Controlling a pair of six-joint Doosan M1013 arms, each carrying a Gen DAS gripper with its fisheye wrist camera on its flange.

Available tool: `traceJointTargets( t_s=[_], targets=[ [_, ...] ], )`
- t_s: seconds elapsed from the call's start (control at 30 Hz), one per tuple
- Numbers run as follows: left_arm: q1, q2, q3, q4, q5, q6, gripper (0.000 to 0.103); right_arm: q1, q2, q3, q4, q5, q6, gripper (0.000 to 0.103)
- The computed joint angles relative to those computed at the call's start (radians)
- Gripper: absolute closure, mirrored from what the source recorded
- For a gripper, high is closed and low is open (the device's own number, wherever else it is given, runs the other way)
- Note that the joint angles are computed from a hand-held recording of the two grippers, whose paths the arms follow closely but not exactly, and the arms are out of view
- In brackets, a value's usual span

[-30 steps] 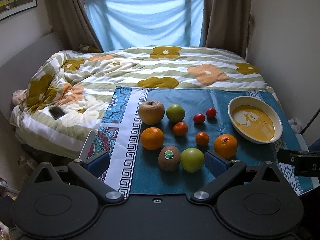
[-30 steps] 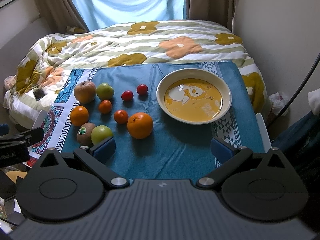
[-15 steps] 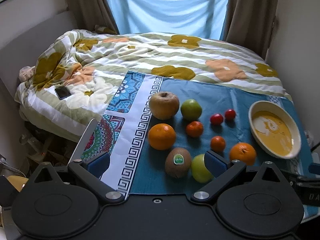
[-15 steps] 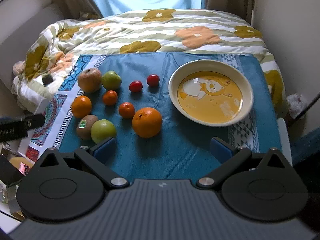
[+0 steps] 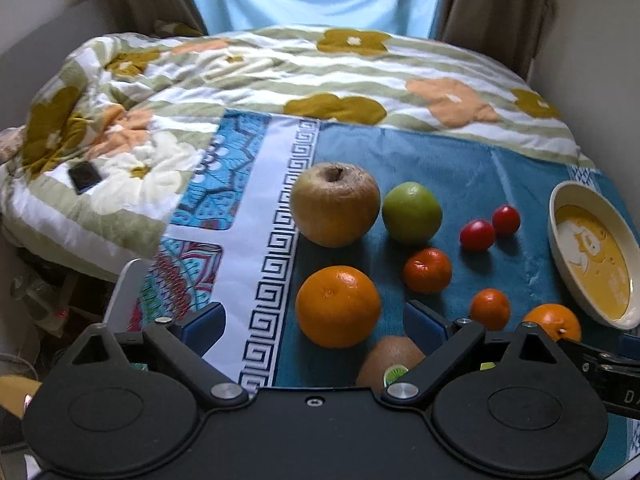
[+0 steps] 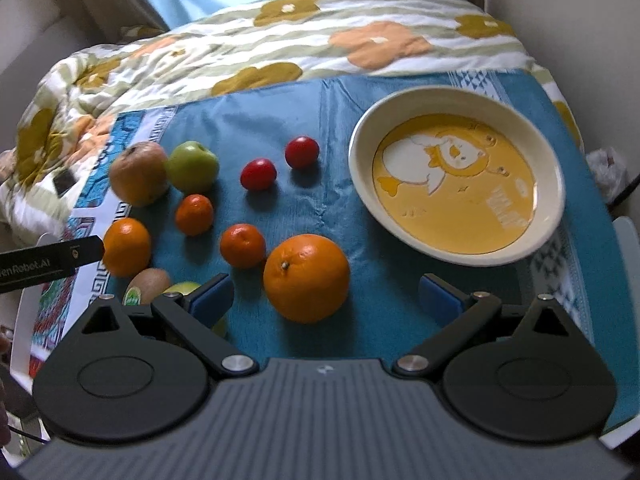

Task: Organize fruits
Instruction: 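Reach the right gripper to the large orange and close on it, then carry the large orange with the right gripper into the duck bowl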

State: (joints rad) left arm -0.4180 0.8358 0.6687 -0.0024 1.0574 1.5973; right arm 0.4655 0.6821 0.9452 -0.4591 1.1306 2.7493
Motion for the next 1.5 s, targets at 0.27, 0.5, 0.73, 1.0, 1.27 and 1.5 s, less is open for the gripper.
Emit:
traceJointTargets(
  t_s=[0.27,0.5,0.73,1.0,1.27,1.5],
  targets=[
    [0.007,0.086,-0.123,-0.06,0.094,0.106,0.008,-0.007,0.059,-0.069,0.024,0.055,0.05,0.0],
    [0.01,0.133,-0.19,-0.078,0.144,0.15,0.02,-0.009,0.089,-0.106,0.04,0.085,0.059,0.001],
    [0.015,0.15,-0.212,-0.114,0.162,0.185,0.038,-0.007,0.107,-0.132,0.025,0.107,0.031,0.009],
    [0.019,0.127,-0.165,-0.134,0.124,0.228,0.039,-0.005,0.131,-0.173,0.02,0.139,-0.004,0.019],
    [0.024,0.094,-0.107,-0.14,0.083,0.242,0.039,-0.002,0.144,-0.199,0.004,0.179,-0.019,0.027],
    [0.029,0.028,-0.016,-0.138,0.0,0.251,0.039,0.005,0.125,-0.193,-0.017,0.192,0.007,0.027]
  ],
)
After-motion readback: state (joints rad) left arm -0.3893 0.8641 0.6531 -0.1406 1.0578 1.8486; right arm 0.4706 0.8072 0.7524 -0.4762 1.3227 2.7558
